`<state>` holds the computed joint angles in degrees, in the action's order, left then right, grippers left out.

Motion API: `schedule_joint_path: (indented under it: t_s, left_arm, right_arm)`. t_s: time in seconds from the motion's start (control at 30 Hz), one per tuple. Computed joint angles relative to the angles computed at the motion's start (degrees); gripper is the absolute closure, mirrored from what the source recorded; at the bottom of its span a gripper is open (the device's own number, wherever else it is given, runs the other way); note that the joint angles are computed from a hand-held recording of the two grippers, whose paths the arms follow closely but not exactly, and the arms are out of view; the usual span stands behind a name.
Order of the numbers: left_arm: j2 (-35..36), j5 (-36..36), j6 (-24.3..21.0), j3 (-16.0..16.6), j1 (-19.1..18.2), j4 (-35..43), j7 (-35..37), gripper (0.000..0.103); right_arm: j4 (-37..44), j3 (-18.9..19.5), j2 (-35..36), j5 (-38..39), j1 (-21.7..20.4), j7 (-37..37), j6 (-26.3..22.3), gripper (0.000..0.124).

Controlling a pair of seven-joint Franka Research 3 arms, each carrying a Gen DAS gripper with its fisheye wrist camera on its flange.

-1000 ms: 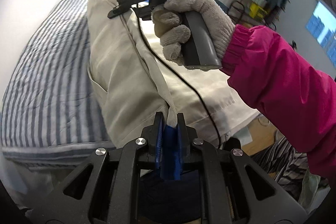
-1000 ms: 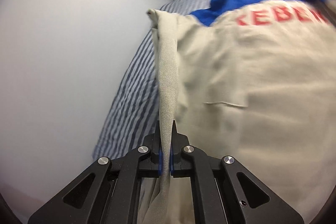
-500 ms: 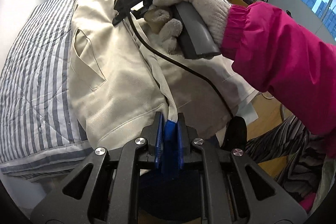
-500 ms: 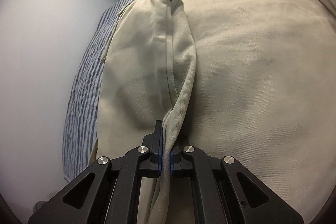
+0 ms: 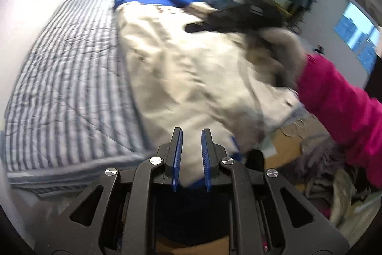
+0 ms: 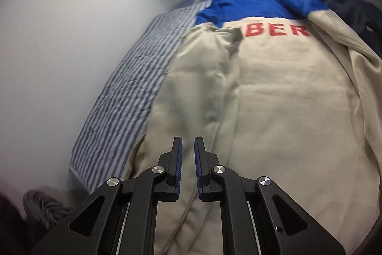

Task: Fold large clothes
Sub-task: 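Release the folded edge with the right tool and open the left tool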

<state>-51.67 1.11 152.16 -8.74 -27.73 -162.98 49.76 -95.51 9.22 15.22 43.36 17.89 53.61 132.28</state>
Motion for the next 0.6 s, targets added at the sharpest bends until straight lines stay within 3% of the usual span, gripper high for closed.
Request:
schedule_joint_path:
  t_s: [0.17,0.27,0.33,0.43,0.6]
  left_arm:
    - [9.81,-1.89,5.91,4.02,0.05,1.39,3.13,0.09]
    - [15.26,-6.26,10.06,7.82,-4.24,0.91,7.68,0.09]
    - [17.78,-6.94,9.51,6.64,-4.41,1.44,8.45,0.09]
    - [19.24,-2.58,9.36,0.75,-0.37,1.54,8.14,0.089]
    - [16.58,-4.96,7.13,2.06,-1.0,2.06,7.76,0.089]
  right_arm:
    - [-2.7,0.46,0.72,-3.09,2.31,-0.45,1.83,0.115]
    - [-4.27,0.27,1.52,-5.12,2.76,0.09,2.13,0.115]
    - [-5.35,0.1,1.69,-7.1,3.14,0.34,2.98,0.115]
    - [-6.51,0.33,2.2,-7.76,3.09,-0.06,4.03,0.115]
    - [-7.62,0.15,0.48,-9.33,3.28,1.08,4.99,0.115]
